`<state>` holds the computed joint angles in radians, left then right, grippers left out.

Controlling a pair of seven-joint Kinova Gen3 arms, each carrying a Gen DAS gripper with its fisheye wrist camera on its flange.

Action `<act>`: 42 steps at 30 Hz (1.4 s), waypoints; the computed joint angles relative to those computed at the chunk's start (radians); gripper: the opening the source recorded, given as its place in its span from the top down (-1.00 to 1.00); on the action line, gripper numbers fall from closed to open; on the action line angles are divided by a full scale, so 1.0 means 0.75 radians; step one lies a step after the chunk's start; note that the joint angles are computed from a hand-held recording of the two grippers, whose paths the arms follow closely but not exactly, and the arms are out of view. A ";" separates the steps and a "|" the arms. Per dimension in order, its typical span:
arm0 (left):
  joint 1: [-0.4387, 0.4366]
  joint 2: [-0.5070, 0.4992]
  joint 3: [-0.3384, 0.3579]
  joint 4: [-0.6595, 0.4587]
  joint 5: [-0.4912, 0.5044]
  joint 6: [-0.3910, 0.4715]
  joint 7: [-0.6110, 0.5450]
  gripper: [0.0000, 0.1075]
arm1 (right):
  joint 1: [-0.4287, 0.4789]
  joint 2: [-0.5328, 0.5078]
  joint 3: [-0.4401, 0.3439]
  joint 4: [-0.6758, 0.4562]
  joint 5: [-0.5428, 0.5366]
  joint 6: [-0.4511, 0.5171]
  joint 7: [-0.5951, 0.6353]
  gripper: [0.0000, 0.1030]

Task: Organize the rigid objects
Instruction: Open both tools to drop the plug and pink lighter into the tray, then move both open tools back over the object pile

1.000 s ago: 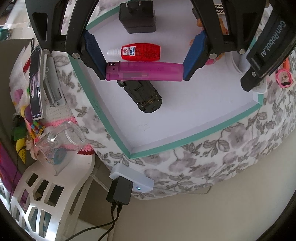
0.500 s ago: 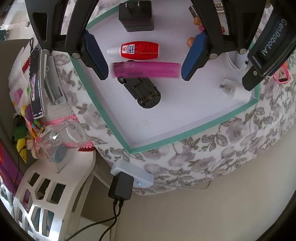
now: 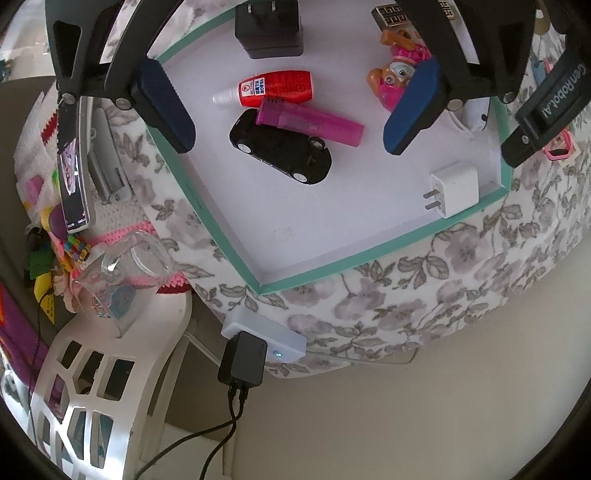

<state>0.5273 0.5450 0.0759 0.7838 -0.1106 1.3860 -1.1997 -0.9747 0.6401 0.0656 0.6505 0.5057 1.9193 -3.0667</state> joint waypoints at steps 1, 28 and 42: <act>0.000 0.002 -0.007 0.001 -0.006 0.004 0.009 -0.68 | -0.001 -0.003 0.000 0.005 0.001 -0.008 -0.003 -1.00; -0.092 0.044 -0.100 -0.118 -0.132 0.207 0.062 -0.89 | -0.003 0.019 -0.033 -0.003 -0.034 -0.225 0.080 -1.00; -0.217 0.002 -0.101 -0.035 -0.153 0.207 0.069 -0.89 | -0.043 0.061 -0.005 -0.083 -0.049 -0.438 0.162 -1.00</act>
